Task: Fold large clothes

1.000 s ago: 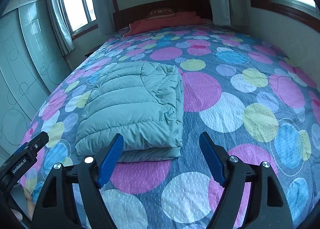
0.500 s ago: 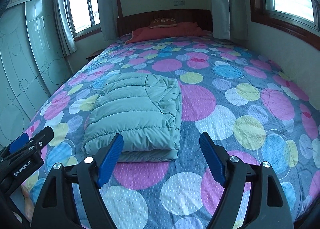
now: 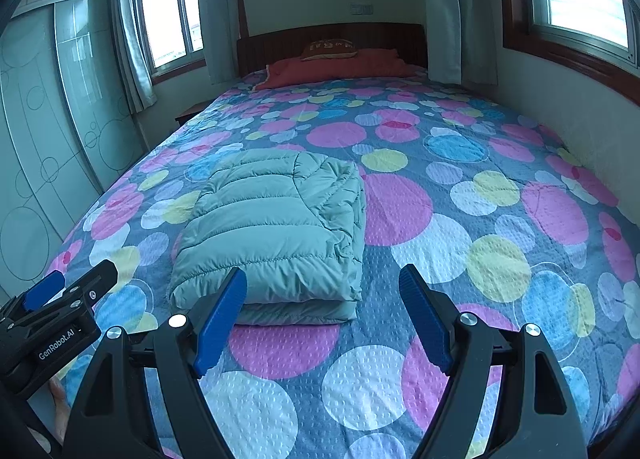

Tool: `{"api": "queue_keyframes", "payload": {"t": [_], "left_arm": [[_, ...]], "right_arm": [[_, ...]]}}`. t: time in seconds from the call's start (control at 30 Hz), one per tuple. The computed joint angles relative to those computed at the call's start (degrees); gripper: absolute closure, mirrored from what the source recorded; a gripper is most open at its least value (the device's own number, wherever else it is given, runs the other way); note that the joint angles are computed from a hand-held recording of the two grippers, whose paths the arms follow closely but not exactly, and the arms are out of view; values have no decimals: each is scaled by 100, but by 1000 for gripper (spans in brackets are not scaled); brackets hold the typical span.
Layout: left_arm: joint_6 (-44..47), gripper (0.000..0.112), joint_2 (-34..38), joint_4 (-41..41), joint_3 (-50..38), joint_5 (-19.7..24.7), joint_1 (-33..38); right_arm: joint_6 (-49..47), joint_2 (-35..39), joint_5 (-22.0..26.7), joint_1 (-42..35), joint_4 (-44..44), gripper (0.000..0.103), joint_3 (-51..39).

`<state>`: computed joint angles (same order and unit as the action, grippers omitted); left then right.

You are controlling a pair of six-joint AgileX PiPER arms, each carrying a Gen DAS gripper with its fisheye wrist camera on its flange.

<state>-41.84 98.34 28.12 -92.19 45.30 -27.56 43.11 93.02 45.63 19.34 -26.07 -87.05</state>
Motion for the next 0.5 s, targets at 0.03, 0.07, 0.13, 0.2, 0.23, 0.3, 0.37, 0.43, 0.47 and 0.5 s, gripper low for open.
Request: {"api": "queue_keyframes", "payload": {"t": [0.03, 0.07, 0.13, 0.2, 0.23, 0.3, 0.37, 0.43, 0.47, 0.5], "left_arm": [[-5, 19, -5, 10, -1, 9, -5], [-19, 19, -4, 29, 5, 3, -8], [-20, 19, -2, 23, 10, -9, -5], [-10, 19, -2, 9, 10, -3, -3], [-12, 19, 0, 11, 9, -9, -4], [-19, 19, 1, 15, 9, -5, -7], [-18, 19, 2, 9, 11, -8, -8], [-1, 19, -5, -10, 29, -17, 3], [-10, 19, -6, -2, 32, -15, 0], [-15, 19, -9, 2, 36, -10, -1]], "right_arm": [[-6, 0, 6, -3, 5, 26, -4], [-4, 0, 15, 2, 3, 26, -9], [-11, 2, 26, 8, 7, 26, -18], [-30, -3, 30, 11, 13, 26, -23], [-25, -2, 34, 15, 9, 26, -25], [-13, -6, 30, 22, 3, 26, -14], [-2, -4, 38, 30, -3, 26, -16], [-6, 10, 51, 42, 0, 26, -37], [-5, 12, 55, 45, -2, 26, -40], [3, 12, 56, 48, -7, 26, -39]]}}
